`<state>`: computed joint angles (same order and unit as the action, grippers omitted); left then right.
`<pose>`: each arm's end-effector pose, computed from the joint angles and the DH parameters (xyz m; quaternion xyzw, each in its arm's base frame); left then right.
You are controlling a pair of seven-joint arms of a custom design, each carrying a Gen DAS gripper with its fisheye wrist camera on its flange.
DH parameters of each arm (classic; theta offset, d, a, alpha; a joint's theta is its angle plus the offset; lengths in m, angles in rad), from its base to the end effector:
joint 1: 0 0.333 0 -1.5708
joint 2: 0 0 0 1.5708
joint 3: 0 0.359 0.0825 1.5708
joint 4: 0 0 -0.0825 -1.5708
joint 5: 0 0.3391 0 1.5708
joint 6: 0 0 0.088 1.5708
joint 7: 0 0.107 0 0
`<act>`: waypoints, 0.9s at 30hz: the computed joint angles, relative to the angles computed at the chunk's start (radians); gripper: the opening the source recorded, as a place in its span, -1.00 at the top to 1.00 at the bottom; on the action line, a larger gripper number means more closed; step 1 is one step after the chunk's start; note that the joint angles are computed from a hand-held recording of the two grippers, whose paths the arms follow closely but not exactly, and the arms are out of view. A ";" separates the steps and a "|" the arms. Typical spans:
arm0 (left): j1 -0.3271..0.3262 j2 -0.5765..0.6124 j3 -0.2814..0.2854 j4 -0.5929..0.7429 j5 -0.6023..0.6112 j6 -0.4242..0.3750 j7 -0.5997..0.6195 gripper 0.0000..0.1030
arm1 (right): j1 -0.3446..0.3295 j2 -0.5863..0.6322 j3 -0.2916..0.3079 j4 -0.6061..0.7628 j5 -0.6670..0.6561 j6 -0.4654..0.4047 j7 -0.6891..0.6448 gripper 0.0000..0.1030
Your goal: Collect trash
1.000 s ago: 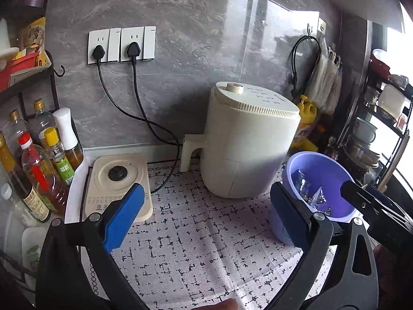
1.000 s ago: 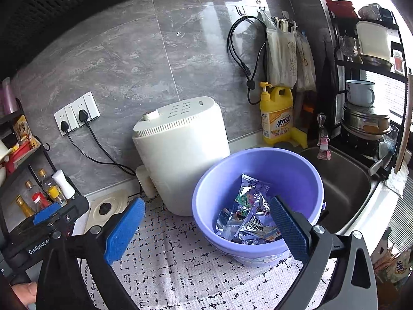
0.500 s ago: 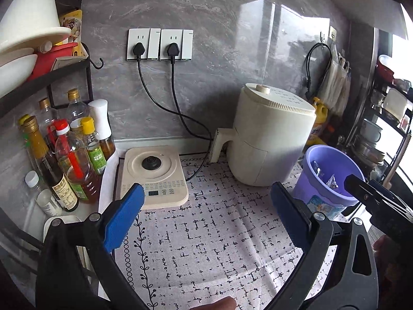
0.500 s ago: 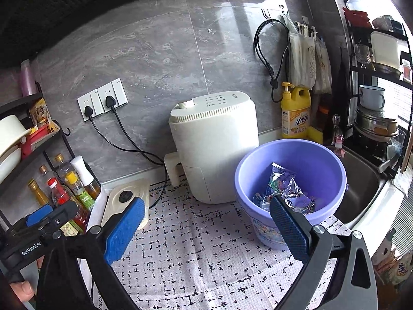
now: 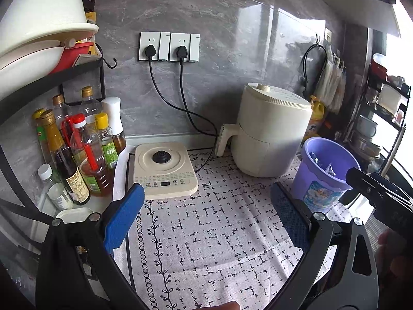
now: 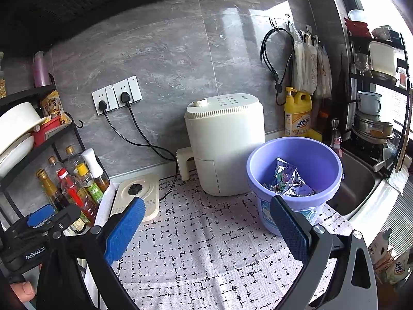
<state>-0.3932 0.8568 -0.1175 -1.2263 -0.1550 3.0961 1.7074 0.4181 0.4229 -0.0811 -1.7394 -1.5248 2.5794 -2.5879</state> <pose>0.7210 -0.3425 0.4298 -0.4798 0.7290 -0.4385 0.2147 0.6186 0.2436 0.4301 -0.4217 0.7475 -0.3827 0.3419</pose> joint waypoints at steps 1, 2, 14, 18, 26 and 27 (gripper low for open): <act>0.007 -0.010 -0.008 -0.020 0.000 0.010 0.006 -0.88 | 0.002 -0.003 0.001 -0.004 -0.001 0.000 0.000 -0.85; 0.012 -0.020 -0.015 -0.042 -0.002 0.023 0.012 -0.88 | 0.005 -0.006 0.002 -0.010 -0.004 -0.002 0.004 -0.85; 0.037 -0.095 -0.055 -0.199 -0.036 0.119 0.080 -0.88 | 0.017 -0.047 0.034 -0.072 -0.049 -0.021 0.027 -0.84; 0.033 -0.101 -0.049 -0.209 -0.047 0.124 0.085 -0.88 | 0.014 -0.060 0.043 -0.093 -0.055 -0.026 0.032 -0.84; -0.003 -0.098 0.001 -0.193 -0.062 0.125 0.069 -0.88 | 0.003 -0.067 0.050 -0.099 -0.064 -0.032 0.044 -0.84; -0.001 -0.097 -0.002 -0.190 -0.061 0.120 0.069 -0.88 | 0.002 -0.067 0.051 -0.096 -0.067 -0.030 0.044 -0.85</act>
<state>-0.3939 0.7596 -0.1191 -1.4158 -0.2159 3.2163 1.7764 0.4197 0.3564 -0.0305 -1.8357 -1.5914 2.5491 -2.5435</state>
